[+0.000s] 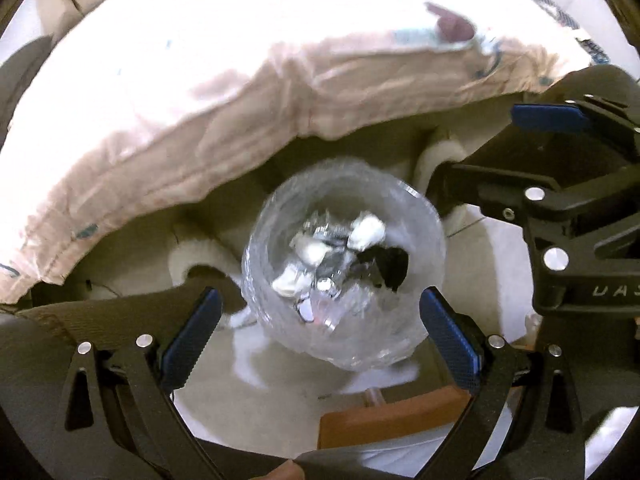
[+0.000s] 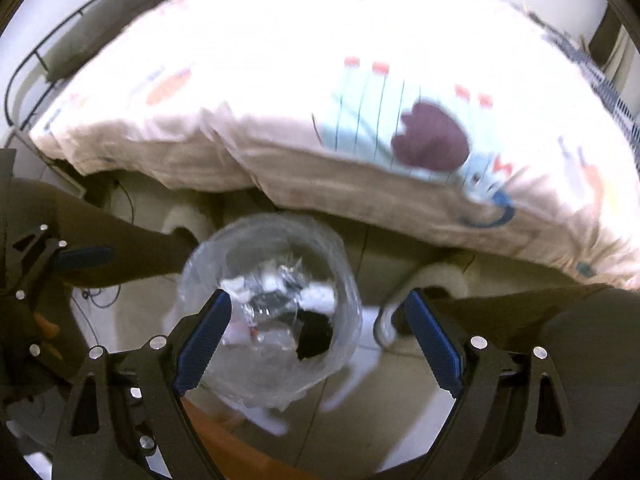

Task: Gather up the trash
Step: 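Raise both tools from the bag back over the bed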

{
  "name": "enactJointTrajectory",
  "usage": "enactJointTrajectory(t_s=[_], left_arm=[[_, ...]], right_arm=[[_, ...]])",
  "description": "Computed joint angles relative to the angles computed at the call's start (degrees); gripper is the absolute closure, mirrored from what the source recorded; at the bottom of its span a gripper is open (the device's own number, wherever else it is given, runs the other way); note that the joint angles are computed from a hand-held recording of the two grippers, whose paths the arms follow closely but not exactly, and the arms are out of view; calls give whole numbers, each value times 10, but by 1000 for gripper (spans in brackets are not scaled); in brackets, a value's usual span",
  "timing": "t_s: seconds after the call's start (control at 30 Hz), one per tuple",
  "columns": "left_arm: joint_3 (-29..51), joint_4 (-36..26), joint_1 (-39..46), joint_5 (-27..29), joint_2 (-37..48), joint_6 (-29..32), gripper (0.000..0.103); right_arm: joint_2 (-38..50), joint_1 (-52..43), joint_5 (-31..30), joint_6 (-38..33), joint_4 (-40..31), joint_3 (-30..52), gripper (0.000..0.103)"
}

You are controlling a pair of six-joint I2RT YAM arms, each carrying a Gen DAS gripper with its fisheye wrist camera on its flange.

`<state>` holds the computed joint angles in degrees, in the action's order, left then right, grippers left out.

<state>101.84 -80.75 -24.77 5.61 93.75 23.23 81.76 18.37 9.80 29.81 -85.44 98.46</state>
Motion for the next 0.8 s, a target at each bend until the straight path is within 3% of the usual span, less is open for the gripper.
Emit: enactJointTrajectory(t_s=[0.2, 0.43, 0.67, 0.8], left_arm=[[29, 5, 13, 30, -21, 10, 6], [96, 12, 50, 116, 3, 0, 6], [208, 23, 68, 150, 91, -9, 6], [317, 25, 79, 152, 169, -27, 6]], right_arm=[[-18, -24, -4, -26, 9, 56, 18], [-13, -84, -29, -80, 62, 96, 18], [48, -146, -70, -135, 125, 148, 18], [109, -178, -103, -158, 135, 205, 18]])
